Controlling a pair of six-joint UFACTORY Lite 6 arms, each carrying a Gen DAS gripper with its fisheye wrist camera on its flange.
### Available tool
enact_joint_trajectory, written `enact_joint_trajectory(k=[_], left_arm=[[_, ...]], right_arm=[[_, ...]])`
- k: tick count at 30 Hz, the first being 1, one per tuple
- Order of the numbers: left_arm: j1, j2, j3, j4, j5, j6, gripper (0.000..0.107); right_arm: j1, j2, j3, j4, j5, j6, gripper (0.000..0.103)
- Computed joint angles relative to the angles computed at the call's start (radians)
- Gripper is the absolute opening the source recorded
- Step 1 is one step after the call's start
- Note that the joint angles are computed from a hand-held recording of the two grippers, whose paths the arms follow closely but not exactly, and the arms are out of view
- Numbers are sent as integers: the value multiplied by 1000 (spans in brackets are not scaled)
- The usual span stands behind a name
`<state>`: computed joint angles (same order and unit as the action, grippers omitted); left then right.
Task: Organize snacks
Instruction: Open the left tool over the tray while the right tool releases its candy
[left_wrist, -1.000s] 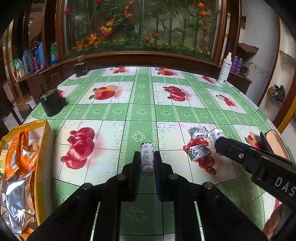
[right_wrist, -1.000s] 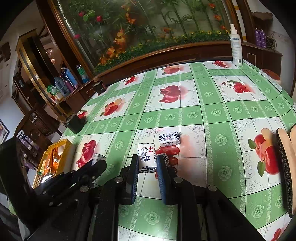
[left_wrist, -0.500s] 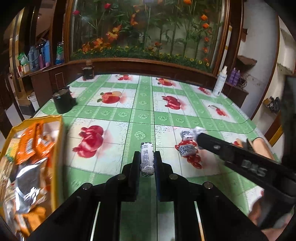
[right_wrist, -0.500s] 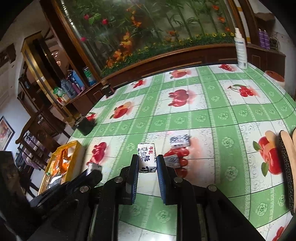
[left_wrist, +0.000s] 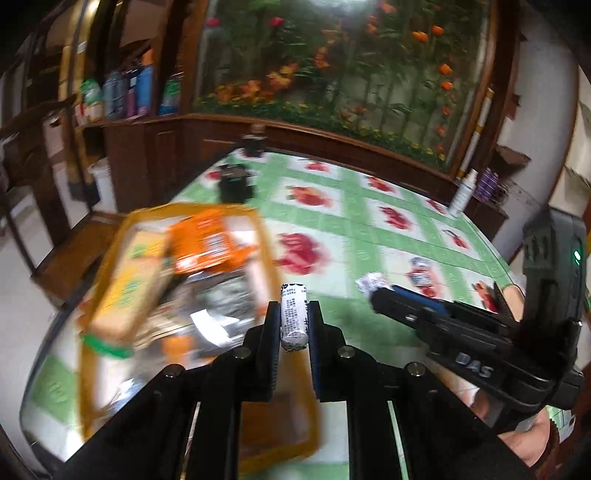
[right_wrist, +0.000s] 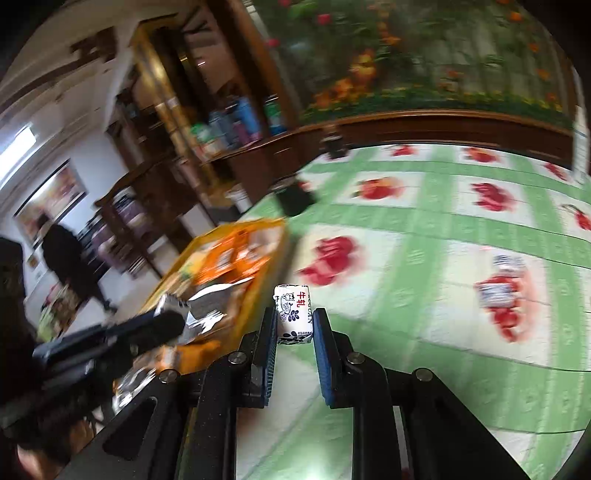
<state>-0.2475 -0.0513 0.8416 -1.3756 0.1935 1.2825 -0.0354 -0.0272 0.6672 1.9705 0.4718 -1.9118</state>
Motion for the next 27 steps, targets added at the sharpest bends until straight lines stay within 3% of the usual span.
enact_joint_trajectory(k=[4,9,14,16,21,25,27], left_arm=[[178,-42,-84,-39,80,124,13],[266,-13,-140,-147,117,299,13],[263,22,-162,-421,92,590,13],[264,58,-144,-439,93,610,13],[256,100,-118,-501,93,676,16],[278,100,-102,-379,159,553,47],[253,68,-117,-441,123,602,51]], right_arm=[[113,-15,-24,103,-20,-119,22],[256,44,-11,209,-29,-229,22],[353,132,27,342,-80,-360,22],[361,156,37,387,-92,-411,22],[344,172,50,311,-88,-354,22],[280,137,32,177,-9,-233,35],[246,114,20,136,30,-194,42]])
